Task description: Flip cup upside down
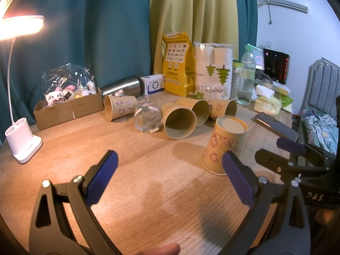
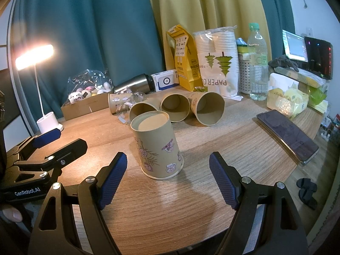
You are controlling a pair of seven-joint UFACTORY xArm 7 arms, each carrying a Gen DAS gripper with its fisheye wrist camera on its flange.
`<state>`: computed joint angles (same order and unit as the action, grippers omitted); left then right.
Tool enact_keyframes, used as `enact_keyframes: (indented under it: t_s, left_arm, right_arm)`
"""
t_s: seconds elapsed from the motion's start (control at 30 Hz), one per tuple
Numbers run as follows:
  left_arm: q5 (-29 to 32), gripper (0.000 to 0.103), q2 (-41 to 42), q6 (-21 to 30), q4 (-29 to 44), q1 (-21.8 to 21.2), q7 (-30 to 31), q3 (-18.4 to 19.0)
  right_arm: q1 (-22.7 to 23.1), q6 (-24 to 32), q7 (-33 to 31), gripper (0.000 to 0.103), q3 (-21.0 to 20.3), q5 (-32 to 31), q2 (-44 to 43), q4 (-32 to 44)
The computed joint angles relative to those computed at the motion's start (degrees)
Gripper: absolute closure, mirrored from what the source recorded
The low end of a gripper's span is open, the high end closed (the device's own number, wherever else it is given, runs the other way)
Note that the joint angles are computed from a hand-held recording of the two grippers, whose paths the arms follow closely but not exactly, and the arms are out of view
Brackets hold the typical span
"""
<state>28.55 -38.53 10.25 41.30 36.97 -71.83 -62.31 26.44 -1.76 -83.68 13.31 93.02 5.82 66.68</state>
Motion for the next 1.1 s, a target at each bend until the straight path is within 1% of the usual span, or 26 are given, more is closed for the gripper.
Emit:
enact_keyframes:
  t_s: [0.53, 1.1]
  left_arm:
    - [-0.4, 0.003, -0.1, -0.1, 0.0, 0.1, 0.3, -0.1]
    - [-0.5, 0.003, -0.3, -0.5, -0.1, 0.1, 0.5, -0.1]
  right_arm:
    - [0.1, 0.0, -0.7, 0.021, -0.1, 0.8, 0.0, 0.1]
    - [0.1, 0.1, -0.1, 0.021, -0.2, 0.2, 0.0, 0.0]
